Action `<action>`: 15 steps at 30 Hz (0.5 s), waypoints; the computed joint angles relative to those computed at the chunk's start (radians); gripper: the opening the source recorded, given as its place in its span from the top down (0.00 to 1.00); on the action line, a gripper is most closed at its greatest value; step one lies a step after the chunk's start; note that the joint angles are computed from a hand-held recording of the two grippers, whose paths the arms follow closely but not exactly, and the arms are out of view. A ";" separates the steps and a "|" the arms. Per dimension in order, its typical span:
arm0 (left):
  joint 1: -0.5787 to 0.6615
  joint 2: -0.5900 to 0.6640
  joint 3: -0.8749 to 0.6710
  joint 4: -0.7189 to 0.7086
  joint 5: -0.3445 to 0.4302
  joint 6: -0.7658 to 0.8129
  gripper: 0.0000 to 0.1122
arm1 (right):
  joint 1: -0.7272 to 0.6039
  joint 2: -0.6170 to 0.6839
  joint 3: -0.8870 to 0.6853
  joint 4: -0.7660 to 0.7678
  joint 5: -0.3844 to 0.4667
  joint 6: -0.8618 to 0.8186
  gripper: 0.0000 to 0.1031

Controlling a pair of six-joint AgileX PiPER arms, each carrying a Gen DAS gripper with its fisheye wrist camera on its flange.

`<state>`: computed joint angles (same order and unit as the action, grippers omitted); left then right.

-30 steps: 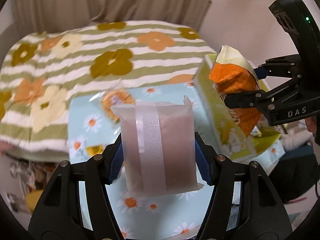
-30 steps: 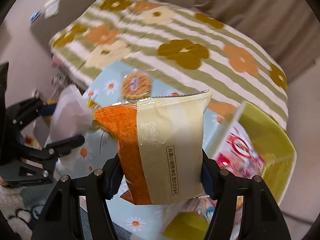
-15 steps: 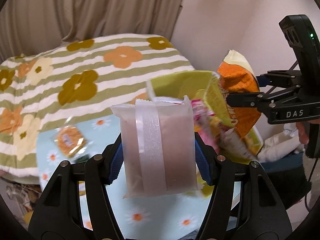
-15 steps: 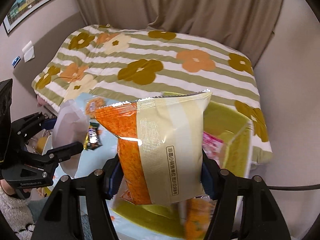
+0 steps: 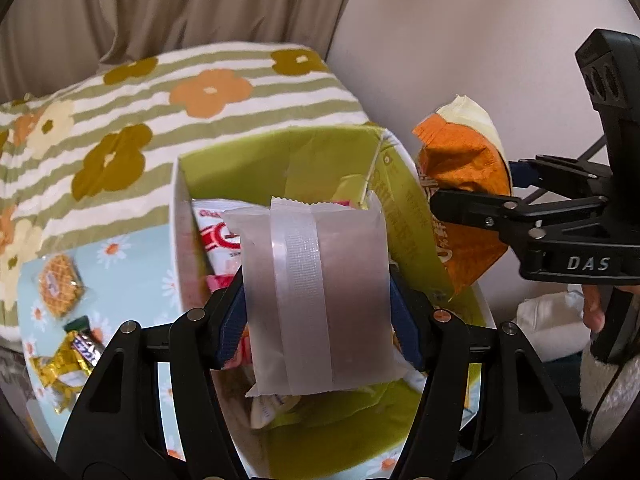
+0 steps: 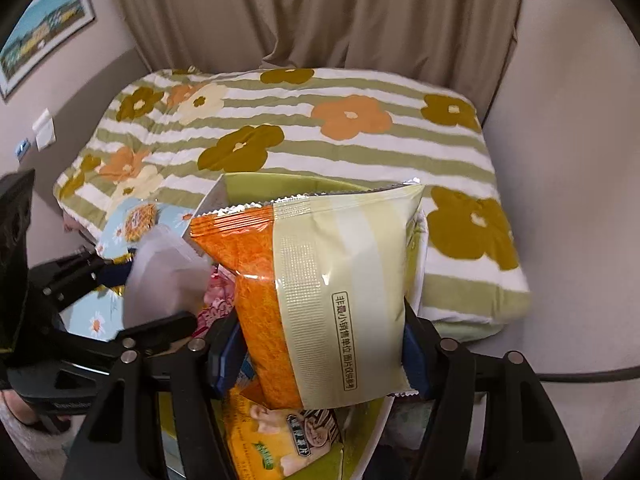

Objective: Organize snacks
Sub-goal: 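Carry both packs over the yellow box and open both tools to drop them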

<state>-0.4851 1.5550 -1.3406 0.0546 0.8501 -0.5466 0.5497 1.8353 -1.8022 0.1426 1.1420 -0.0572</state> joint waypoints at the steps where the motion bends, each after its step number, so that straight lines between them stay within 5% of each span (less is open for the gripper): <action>1: -0.001 0.021 -0.016 -0.005 0.008 0.001 0.47 | -0.012 0.005 0.004 0.021 -0.006 -0.010 0.41; 4: -0.006 0.058 -0.044 0.010 0.007 -0.021 0.43 | -0.038 0.020 0.010 0.061 -0.019 -0.034 0.41; 6: -0.012 0.067 -0.056 0.038 0.004 -0.044 0.14 | -0.049 0.024 0.015 0.084 -0.023 -0.042 0.41; 7: -0.018 0.065 -0.058 0.062 0.003 -0.060 0.08 | -0.052 0.027 0.015 0.093 -0.024 -0.046 0.41; 15: -0.040 0.058 -0.082 0.135 0.064 -0.099 0.09 | -0.056 0.068 -0.003 0.129 -0.014 -0.063 0.41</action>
